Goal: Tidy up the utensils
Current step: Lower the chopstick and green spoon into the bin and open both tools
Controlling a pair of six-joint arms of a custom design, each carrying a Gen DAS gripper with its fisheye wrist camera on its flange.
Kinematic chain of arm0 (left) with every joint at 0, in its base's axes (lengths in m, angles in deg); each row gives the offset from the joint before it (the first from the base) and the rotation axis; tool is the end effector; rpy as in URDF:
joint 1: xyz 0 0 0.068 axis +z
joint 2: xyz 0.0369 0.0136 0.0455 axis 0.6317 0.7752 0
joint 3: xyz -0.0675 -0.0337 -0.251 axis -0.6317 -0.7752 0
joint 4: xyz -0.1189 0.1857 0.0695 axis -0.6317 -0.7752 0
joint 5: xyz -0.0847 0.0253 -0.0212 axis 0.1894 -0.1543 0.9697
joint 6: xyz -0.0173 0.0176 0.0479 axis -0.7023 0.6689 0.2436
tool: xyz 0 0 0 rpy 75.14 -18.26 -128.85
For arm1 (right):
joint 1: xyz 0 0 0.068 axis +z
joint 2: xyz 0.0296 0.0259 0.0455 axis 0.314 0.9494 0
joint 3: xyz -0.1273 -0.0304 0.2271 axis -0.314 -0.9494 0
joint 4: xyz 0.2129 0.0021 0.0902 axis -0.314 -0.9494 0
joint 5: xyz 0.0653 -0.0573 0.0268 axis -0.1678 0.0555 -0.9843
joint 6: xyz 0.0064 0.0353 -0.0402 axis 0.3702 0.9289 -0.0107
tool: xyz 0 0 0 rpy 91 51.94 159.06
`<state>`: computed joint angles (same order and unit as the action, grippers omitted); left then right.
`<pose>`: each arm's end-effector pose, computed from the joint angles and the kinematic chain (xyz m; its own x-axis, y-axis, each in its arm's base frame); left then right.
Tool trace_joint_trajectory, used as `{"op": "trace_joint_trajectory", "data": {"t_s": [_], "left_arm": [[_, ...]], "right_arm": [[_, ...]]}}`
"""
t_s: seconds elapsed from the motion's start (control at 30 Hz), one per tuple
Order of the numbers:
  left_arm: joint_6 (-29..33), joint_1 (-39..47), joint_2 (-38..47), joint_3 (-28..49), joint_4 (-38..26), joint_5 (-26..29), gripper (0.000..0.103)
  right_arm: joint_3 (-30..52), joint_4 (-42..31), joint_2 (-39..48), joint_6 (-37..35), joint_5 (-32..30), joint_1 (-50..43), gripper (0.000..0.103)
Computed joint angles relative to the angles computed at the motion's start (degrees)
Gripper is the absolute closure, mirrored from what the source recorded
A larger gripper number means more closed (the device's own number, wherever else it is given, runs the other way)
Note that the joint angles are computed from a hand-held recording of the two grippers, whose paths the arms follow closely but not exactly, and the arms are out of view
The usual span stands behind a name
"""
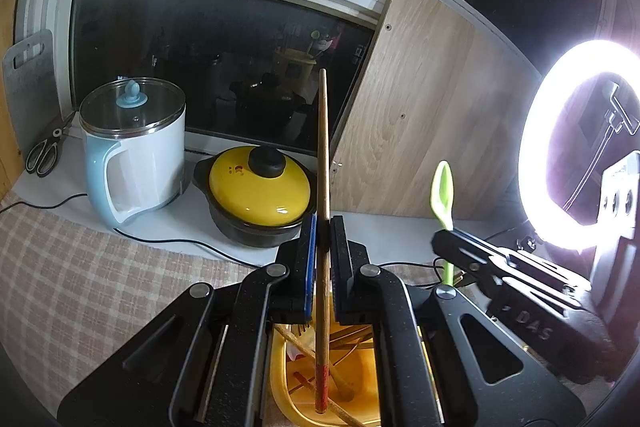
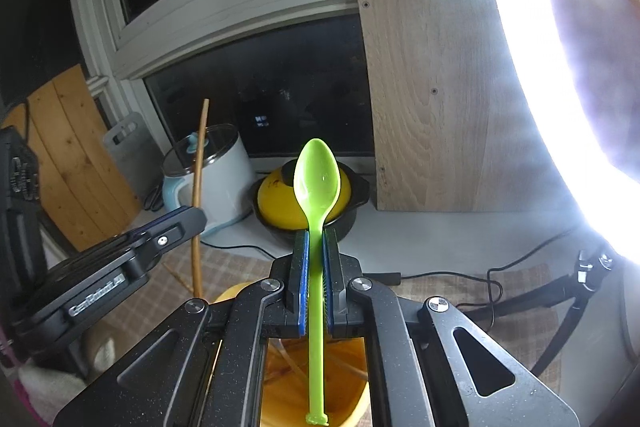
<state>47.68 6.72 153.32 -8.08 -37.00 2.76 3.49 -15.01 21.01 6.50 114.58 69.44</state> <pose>0.2099 -0.1323 0.2938 -0.6278 -0.0930 -0.7728 0.2821 0.8982 -0.3372 0.1977 0.2186 0.3193 -0.6168 0.0290 -0.7866 -0.1476 0.9773 0.1518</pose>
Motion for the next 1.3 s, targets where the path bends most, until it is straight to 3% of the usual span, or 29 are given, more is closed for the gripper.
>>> {"op": "trace_joint_trajectory", "data": {"t_s": [0.47, 1.3], "left_arm": [[-0.4, -0.7, -2.0, -2.4, 0.1, -0.5, 0.099], [-2.7, -8.7, -9.8, -6.9, -5.0, -8.3, 0.099]], "right_arm": [[-3.5, 1.8, -0.4, 0.1, -2.6, 0.6, 0.098], [-9.4, -1.6, -7.4, 5.1, -1.6, 6.7, 0.098]]}}
